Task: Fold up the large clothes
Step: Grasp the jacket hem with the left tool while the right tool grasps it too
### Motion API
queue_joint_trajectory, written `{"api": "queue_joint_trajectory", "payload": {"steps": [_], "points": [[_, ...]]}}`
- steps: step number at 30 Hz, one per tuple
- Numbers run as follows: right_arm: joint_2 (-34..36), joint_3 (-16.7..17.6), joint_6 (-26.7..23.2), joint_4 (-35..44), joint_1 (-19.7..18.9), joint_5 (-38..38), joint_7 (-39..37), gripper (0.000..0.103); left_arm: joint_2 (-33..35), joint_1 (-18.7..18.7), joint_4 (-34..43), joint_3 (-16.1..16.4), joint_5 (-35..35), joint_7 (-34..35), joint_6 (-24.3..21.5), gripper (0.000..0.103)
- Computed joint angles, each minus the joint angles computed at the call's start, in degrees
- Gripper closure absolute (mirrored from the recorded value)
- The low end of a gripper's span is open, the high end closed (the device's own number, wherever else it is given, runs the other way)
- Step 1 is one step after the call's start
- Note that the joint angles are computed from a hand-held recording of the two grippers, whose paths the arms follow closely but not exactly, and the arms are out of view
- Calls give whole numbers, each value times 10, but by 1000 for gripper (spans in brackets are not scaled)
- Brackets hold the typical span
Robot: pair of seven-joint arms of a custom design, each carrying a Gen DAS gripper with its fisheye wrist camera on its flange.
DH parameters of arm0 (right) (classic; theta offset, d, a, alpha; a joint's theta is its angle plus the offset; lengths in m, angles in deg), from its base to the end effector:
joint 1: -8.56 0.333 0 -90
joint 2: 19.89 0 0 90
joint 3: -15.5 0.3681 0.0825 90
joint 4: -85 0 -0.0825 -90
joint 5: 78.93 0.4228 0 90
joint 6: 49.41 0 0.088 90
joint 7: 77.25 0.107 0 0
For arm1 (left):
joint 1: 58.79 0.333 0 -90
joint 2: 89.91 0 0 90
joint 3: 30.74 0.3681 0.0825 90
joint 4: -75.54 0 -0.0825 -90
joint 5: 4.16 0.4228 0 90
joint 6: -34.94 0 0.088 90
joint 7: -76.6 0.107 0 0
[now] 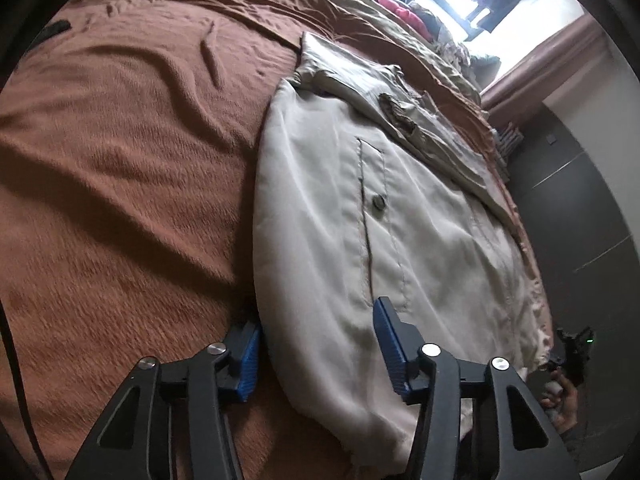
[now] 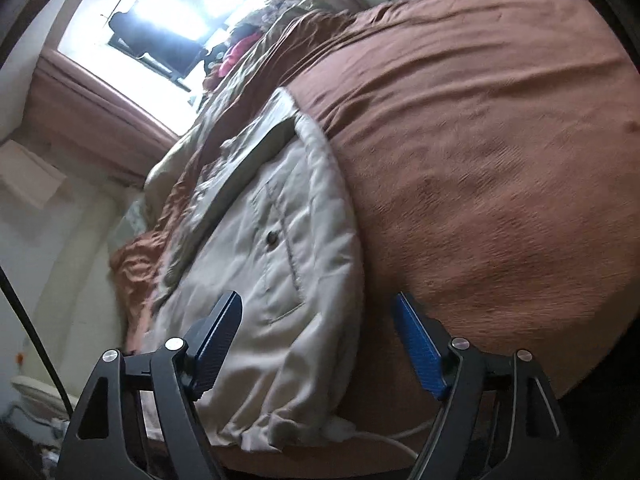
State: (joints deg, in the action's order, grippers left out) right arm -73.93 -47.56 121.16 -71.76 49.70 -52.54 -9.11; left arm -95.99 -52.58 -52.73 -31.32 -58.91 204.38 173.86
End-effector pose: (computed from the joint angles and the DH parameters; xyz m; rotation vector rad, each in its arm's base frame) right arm 0.3799 -0.1951 0.4251 -0.9774 1.7503 -0.0083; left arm 0.5584 0.0517 0.4766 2.1312 -1.9385 1.1534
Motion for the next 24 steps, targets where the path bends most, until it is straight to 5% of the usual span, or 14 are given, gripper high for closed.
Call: {"api": "queue_joint_trajectory", "payload": {"steps": [3, 8, 12, 14, 16, 17, 20, 24], "points": [[-47, -35, -17, 6, 38, 6, -20, 27, -7, 1, -6, 7, -22, 19, -32, 51], [-54, -32, -32, -1, 38, 8, -28, 27, -14, 0, -17, 5, -44, 14, -34, 51], [-70, -41, -56, -5, 28, 40, -13, 37, -16, -4, -18, 1, -40, -13, -25, 51], [-63, -46, -44, 2, 41, 45, -16, 51, -20, -7, -21, -1, -34, -16, -22, 52], [-40, -47, -37, 8, 45, 49, -3, 83, -24, -7, -24, -4, -13, -37, -8, 74], [-35, -51, -35, 12, 51, 55, 5, 86, -23, -5, -23, 2, -21, -49, -16, 90], [-39, -44, -15, 7, 48, 66, 31, 95, -31, 5, -27, 29, -114, -22, -66, 96], [-77, 9, -5, -17, 4, 48, 41, 98, -73, 12, -37, 32, -122, -5, -60, 99]]}}
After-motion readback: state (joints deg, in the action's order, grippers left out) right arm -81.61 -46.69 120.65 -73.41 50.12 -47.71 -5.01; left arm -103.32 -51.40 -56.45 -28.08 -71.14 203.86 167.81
